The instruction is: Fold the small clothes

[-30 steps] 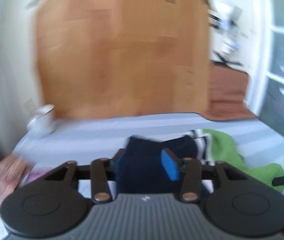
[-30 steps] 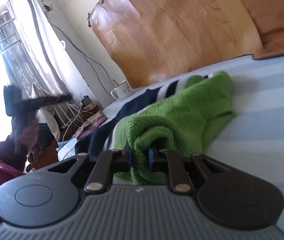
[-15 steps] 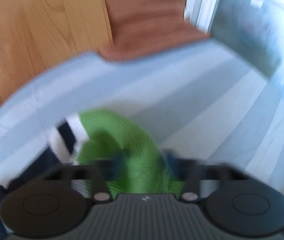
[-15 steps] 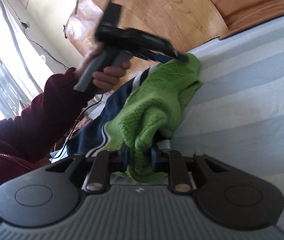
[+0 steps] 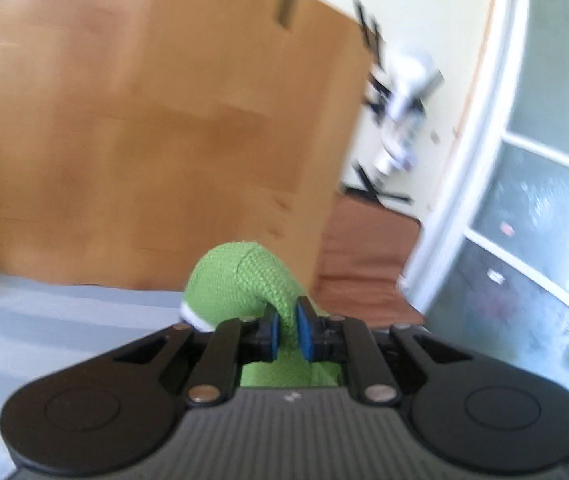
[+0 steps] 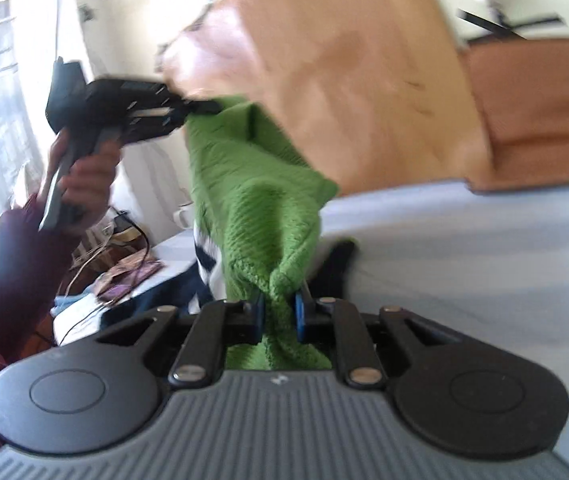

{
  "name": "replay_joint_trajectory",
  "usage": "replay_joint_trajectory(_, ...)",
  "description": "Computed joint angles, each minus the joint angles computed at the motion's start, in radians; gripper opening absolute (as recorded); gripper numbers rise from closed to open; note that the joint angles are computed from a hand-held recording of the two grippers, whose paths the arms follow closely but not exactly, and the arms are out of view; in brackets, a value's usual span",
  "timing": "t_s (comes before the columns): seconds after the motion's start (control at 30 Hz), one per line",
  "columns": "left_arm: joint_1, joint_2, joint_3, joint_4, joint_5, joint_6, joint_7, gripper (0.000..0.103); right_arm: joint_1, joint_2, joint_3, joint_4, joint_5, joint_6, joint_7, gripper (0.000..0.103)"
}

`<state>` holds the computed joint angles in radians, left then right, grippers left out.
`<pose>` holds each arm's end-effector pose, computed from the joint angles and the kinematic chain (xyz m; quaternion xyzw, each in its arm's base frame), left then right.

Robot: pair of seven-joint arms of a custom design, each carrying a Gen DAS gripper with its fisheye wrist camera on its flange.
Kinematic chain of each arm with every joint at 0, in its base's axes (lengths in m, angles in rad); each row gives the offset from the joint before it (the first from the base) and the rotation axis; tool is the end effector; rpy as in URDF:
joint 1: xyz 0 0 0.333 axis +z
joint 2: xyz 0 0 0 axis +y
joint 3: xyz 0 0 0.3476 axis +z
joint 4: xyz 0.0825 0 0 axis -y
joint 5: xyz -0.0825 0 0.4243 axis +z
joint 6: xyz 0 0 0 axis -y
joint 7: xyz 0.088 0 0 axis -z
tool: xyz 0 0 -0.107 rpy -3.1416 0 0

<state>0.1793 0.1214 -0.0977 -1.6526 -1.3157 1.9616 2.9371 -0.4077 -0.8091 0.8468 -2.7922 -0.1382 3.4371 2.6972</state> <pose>0.6750 -0.0044 0.6235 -0.2895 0.7507 -0.5927 0.0372 0.3483 0.2192 0.4962 -0.4776 0.6445 -0.3001 0.5162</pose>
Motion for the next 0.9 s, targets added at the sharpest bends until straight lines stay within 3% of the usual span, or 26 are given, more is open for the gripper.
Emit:
replay_joint_trajectory(0.1,0.038,-0.028,0.041,-0.098,0.006,0.071,0.037,0.015,0.001,0.109,-0.011,0.054,-0.031,-0.002,-0.038,0.017)
replay_joint_trajectory(0.2,0.036,-0.015,0.056,-0.158,0.142,0.201,-0.006,0.028,0.041,0.215,-0.039,0.093,-0.041,-0.068,-0.064,0.017)
replay_joint_trajectory(0.3,0.053,0.001,0.064,-0.18,0.211,0.275,-0.032,0.024,0.108,0.265,-0.089,0.101,-0.061,-0.123,-0.053,0.018)
replay_joint_trajectory(0.37,0.086,-0.011,0.068,-0.178,0.136,0.27,0.065,0.027,0.133,0.256,-0.108,0.097,-0.073,-0.135,-0.041,0.018)
replay_joint_trajectory(0.4,0.091,-0.025,0.062,-0.179,0.084,0.275,0.136,0.035,0.148,0.249,-0.12,0.097,-0.081,-0.15,-0.035,0.019)
replay_joint_trajectory(0.43,0.095,-0.039,0.06,-0.182,0.042,0.264,0.213,0.051,0.155,0.247,-0.127,0.102,-0.091,-0.167,-0.027,0.019)
replay_joint_trajectory(0.5,0.098,-0.053,0.063,-0.178,-0.026,0.202,0.406,0.062,0.153,0.244,-0.127,0.109,-0.112,-0.189,-0.004,0.019)
replay_joint_trajectory(0.6,0.082,-0.063,0.061,-0.189,-0.01,0.12,0.678,0.063,0.15,0.22,-0.121,0.109,-0.138,-0.225,0.041,0.019)
replay_joint_trajectory(0.7,0.06,-0.042,0.055,-0.187,0.067,0.098,0.872,0.063,0.099,0.181,-0.064,0.137,-0.164,-0.313,0.107,0.019)
replay_joint_trajectory(0.8,0.039,-0.013,0.043,-0.169,0.152,0.123,0.95,0.063,0.04,0.095,0.003,0.172,-0.207,-0.467,0.17,0.02)
replay_joint_trajectory(0.9,0.034,0.031,0.036,-0.115,0.251,0.096,0.905,0.067,0.053,0.083,-0.009,0.189,-0.243,-0.541,0.191,0.02)
